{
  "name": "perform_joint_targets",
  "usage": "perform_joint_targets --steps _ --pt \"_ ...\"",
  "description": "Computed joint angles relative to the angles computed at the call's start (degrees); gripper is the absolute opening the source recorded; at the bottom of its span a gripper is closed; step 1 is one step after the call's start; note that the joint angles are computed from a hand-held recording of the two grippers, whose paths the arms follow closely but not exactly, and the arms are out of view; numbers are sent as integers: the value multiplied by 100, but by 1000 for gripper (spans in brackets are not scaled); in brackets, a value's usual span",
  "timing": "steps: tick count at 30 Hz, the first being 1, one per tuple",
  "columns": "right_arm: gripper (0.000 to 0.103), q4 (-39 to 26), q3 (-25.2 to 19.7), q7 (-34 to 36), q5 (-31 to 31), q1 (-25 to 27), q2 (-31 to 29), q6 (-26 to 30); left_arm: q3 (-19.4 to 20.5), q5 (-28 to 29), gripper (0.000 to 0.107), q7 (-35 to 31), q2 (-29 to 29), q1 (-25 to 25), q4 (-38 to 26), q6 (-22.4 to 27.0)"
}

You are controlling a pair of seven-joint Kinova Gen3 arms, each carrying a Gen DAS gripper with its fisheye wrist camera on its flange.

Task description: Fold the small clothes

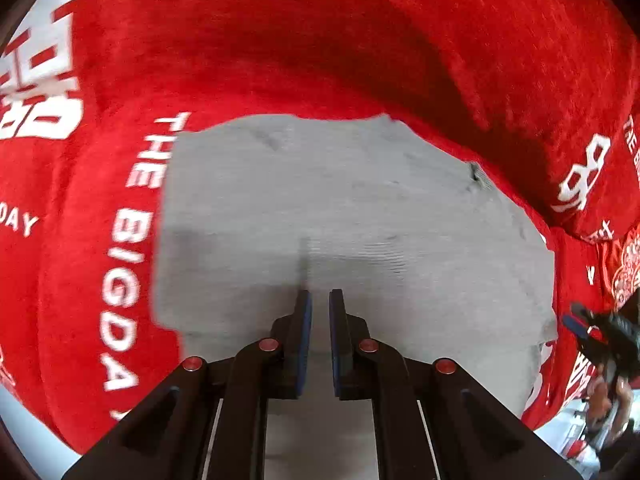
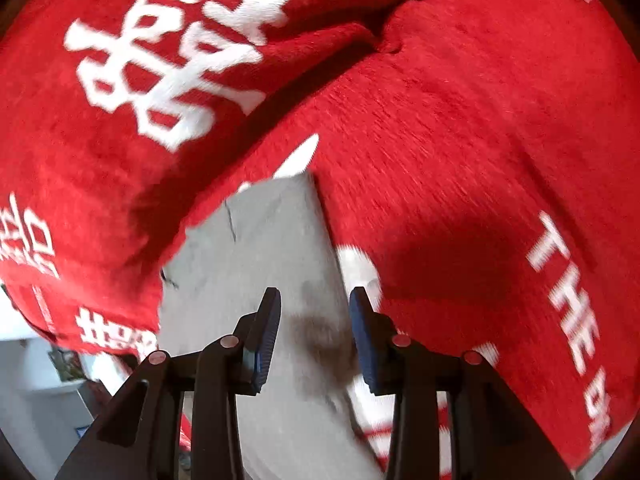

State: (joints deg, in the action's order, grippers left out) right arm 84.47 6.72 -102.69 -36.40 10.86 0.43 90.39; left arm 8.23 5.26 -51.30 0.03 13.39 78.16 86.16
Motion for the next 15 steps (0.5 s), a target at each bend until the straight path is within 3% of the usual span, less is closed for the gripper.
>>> perform_joint_targets --steps 2,5,6,7,11,15 --pt "40 16 -84 102 -31 -39 147 -126 107 -99 9 87 178 121 -95 -88" --pt "38 -102 -546 0 130 129 388 -172 242 -492 9 269 498 433 -239 -34" --pt "17 -263 -635 -41 308 27 419 -166 231 -542 9 334 595 500 -288 -12" --pt "8 -462 -624 10 539 -181 440 -104 212 -570 9 372 658 553 -281 31" --pt "8 -1320 -118 832 1471 -1243 455 237 143 -666 9 520 679 690 -206 -9" --pt "8 -1340 217 1059 2403 -2122 651 353 161 -853 9 528 770 820 -284 65"
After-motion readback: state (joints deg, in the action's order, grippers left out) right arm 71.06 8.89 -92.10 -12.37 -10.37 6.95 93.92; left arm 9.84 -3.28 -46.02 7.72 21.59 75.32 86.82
